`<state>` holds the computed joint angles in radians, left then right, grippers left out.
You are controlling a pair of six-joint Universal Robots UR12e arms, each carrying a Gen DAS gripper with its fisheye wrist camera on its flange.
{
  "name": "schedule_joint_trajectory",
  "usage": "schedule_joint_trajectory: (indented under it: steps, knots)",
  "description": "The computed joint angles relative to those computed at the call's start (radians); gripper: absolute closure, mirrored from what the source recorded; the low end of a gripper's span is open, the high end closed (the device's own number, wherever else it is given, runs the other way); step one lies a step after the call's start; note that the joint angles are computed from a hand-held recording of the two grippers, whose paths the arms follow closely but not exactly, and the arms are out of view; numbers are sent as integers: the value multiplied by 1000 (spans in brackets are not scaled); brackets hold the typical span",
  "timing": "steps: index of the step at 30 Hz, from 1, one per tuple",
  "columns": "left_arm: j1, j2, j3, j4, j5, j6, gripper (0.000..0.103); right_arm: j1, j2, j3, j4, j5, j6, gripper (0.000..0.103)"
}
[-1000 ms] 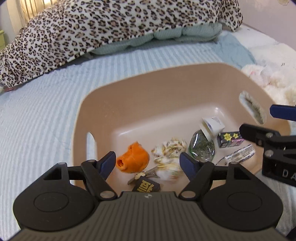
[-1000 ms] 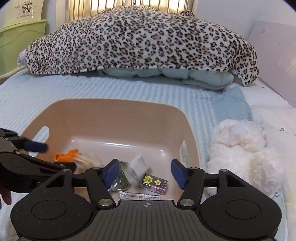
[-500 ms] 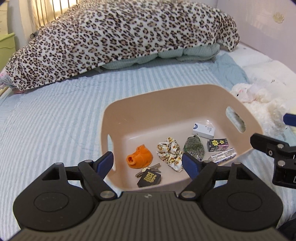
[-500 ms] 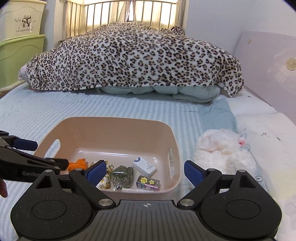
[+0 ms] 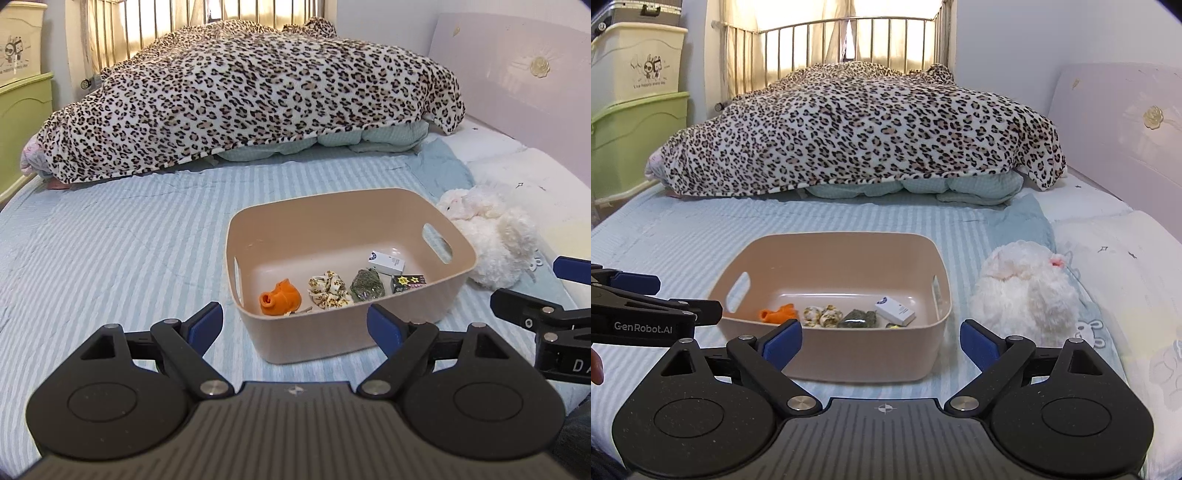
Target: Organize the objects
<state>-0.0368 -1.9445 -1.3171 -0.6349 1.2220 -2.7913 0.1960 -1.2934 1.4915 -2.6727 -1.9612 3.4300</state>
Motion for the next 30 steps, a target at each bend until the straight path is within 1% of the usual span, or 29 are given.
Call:
schedule_joint_trajectory:
  steps: [6,9,14,19,24,27,30]
  knots:
    - [14,51,-66,27,-13,4,17,22,-29,36,-21,-13,-2,5]
    - [26,74,-97,34,-34,-7,17,29,-46,57,-35,-1,2,5]
    - [41,112,-150,60,-49,5,17,41,-68,86,-54,15,12,3]
    - [58,146,-192,56,-86,-2,17,62,-82,106,-50,-13,0,2]
    - [69,177,-236,78,-99,-3,17,70,-105,136,-66,-3,23,2]
    - [76,197,-269,107,-107,-6,17,79,-116,154,-78,-16,21,2]
    - [84,215,-292,104,-118,-9,17,86,-123,166,-81,-29,33,2]
